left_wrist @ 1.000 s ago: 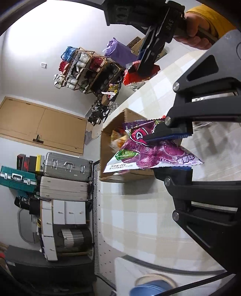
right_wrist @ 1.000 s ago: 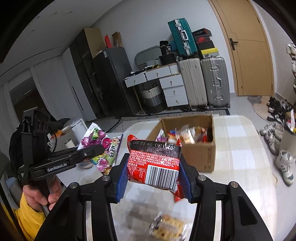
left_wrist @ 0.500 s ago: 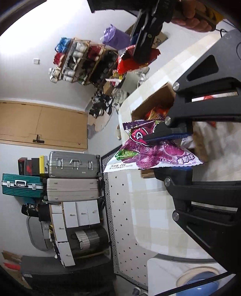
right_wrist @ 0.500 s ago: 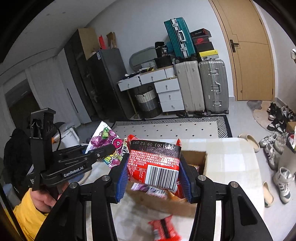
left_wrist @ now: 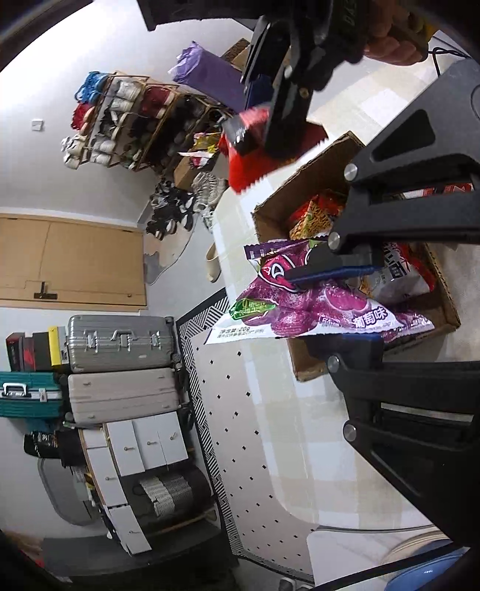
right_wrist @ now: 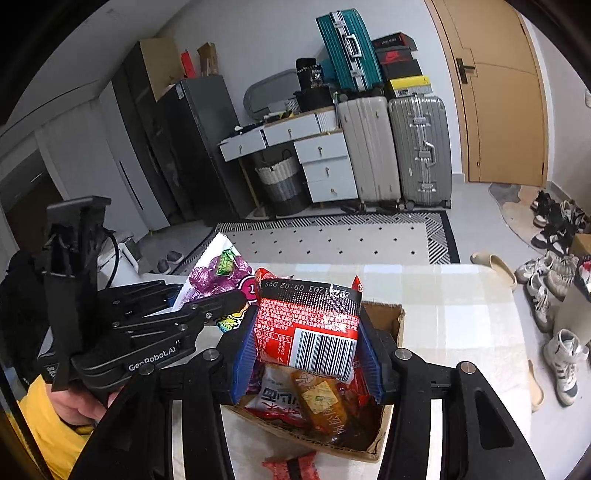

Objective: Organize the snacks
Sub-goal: 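Lower both bags into the box and open both grippers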

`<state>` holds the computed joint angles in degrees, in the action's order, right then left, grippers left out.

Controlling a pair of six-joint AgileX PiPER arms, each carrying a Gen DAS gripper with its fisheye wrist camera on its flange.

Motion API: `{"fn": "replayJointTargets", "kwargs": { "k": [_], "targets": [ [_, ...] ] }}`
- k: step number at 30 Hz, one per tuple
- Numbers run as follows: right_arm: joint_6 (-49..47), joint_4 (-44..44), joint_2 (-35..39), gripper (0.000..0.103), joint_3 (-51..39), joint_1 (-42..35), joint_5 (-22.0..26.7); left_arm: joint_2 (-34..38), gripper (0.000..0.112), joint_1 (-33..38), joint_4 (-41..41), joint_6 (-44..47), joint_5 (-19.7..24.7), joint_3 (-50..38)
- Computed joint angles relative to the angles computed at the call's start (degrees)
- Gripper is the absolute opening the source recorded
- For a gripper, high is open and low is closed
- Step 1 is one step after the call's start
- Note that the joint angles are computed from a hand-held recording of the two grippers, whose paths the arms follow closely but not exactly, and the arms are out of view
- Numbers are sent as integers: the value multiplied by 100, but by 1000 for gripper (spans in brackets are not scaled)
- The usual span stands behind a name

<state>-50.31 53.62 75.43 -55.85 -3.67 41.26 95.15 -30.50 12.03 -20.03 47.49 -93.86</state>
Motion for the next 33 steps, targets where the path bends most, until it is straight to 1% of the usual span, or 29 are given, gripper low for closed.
{"fn": "replayJointTargets", "kwargs": {
  "k": [3, 5, 10, 11, 15, 20, 21, 24, 30, 31, 33],
  "targets": [
    [-77, 49, 146, 49, 38, 65, -138, 286, 18, -65, 46, -28, -51, -196],
    [-146, 100, 216, 49, 54, 78, -181, 520, 18, -29, -74, 73, -36, -423],
    [-120, 22, 333, 50, 33, 173, -309, 918, 18, -70, 15, 7, -10, -764],
    [-125, 29, 330, 50, 63, 182, -319, 858, 19, -116, 86, -72, -69, -610],
    [-81, -4, 440, 50, 72, 243, -400, 1064, 19, -97, 32, -40, -83, -705],
    [-77, -85, 576, 50, 116, 285, -482, 1180, 19, -179, 181, -183, -153, -661],
    [-73, -91, 592, 50, 130, 288, -493, 1291, 19, -168, 142, -121, -98, -771],
    [-138, -17, 631, 50, 184, 282, -504, 1227, 19, -214, 231, -261, -157, -577],
    [-28, -91, 636, 50, 225, 375, -578, 1472, 19, -245, 246, -179, 3, -833],
    [-25, -120, 642, 50, 230, 382, -593, 1599, 23, -266, 290, -173, 148, -1018],
    [4, -165, 674, 50, 233, 410, -629, 1676, 25, -308, 437, -234, 247, -1108]
  ]
}}
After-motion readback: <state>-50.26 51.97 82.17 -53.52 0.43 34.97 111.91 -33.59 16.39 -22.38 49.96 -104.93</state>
